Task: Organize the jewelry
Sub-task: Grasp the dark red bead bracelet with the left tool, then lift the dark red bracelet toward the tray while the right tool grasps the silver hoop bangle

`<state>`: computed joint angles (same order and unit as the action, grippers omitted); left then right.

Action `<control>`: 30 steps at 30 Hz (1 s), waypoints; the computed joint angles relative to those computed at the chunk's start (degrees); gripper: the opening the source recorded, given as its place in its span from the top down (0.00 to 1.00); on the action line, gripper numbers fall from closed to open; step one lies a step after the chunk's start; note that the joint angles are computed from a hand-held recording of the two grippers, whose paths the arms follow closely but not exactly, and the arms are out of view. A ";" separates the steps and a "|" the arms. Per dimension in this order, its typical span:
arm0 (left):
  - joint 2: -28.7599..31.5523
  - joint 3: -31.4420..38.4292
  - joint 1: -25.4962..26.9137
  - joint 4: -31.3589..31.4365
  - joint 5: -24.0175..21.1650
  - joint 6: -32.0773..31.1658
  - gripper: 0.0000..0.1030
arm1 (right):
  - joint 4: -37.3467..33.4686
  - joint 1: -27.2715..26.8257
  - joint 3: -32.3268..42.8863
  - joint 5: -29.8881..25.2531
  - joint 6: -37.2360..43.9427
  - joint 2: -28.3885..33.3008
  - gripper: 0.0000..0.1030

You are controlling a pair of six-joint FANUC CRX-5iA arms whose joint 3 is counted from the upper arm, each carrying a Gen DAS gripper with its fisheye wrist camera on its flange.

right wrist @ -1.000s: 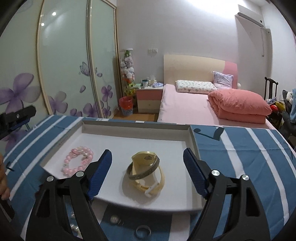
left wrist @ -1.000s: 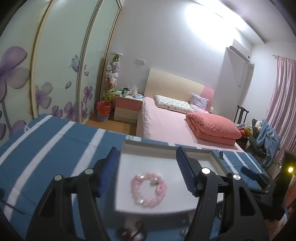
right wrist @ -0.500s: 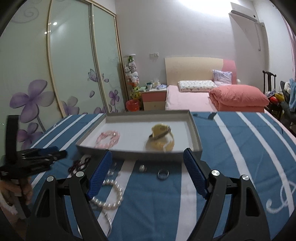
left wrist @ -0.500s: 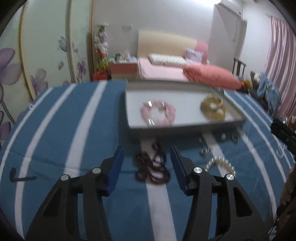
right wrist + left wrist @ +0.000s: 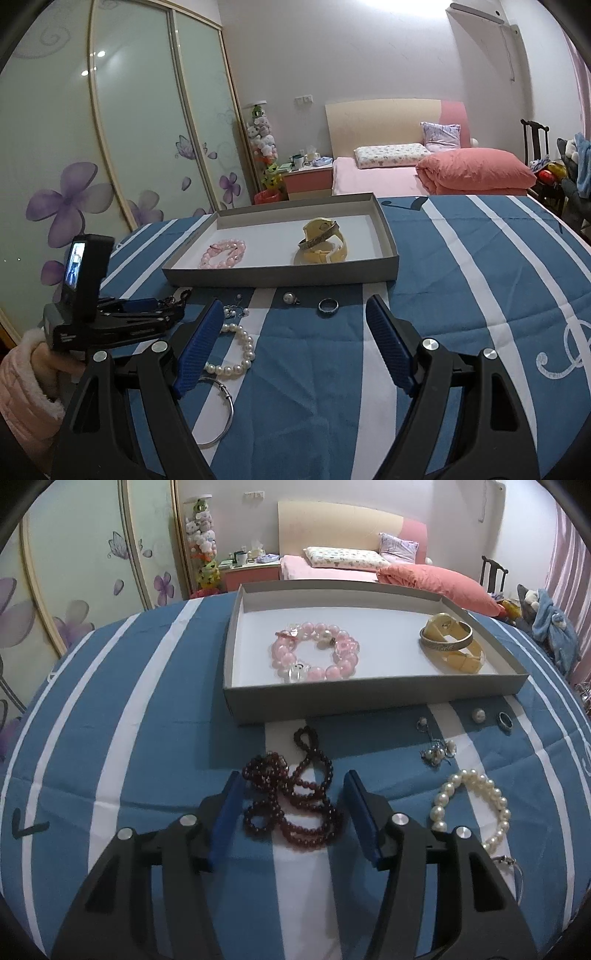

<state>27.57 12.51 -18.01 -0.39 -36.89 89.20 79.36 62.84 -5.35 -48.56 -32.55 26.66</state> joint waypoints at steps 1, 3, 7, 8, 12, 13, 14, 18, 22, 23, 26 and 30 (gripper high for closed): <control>0.03 0.04 -0.03 -0.09 0.12 0.20 0.52 | 0.05 0.00 -0.06 0.26 -0.04 -0.02 0.23; -0.10 -0.11 -0.07 -0.18 0.50 0.16 0.75 | 0.12 0.17 -0.22 0.58 -0.21 -0.03 0.23; -0.60 -1.14 0.18 1.17 1.22 -1.41 0.88 | -0.27 0.36 -0.23 1.69 0.14 0.02 0.23; -0.85 -1.77 0.45 2.18 1.65 -2.12 0.89 | -0.39 0.41 -0.28 2.15 0.24 0.00 0.23; -1.74 -3.56 1.35 4.52 2.70 -3.07 0.91 | -1.74 0.58 -0.31 5.51 2.35 -0.05 0.23; -1.93 -3.91 1.55 4.90 2.95 -3.11 0.91 | -2.50 0.67 -0.12 6.38 3.42 0.04 0.23; -2.17 -4.36 1.83 5.56 3.29 -3.45 0.91 | -3.63 0.83 0.22 7.51 4.93 0.25 0.23; -4.01 -6.86 3.06 8.01 5.59 -4.58 0.91 | -9.35 1.79 2.67 9.39 11.66 1.72 0.35; -5.88 -8.77 3.89 9.95 7.78 -5.79 0.91 | -18.31 3.03 7.08 9.77 21.09 4.02 0.51; -6.21 -9.19 4.04 10.46 8.24 -6.16 0.91 | -20.08 3.36 8.24 9.23 22.69 4.60 0.51; -6.92 -10.18 4.29 11.96 9.24 -7.31 0.91 | -23.75 4.08 10.98 8.47 25.16 6.03 0.49; -7.24 -10.87 4.28 13.13 9.73 -8.58 0.92 | -26.08 5.37 15.90 4.36 29.63 8.95 0.18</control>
<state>20.33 1.64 -13.73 12.74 -27.16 80.62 53.28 68.21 10.55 -44.20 -2.92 35.61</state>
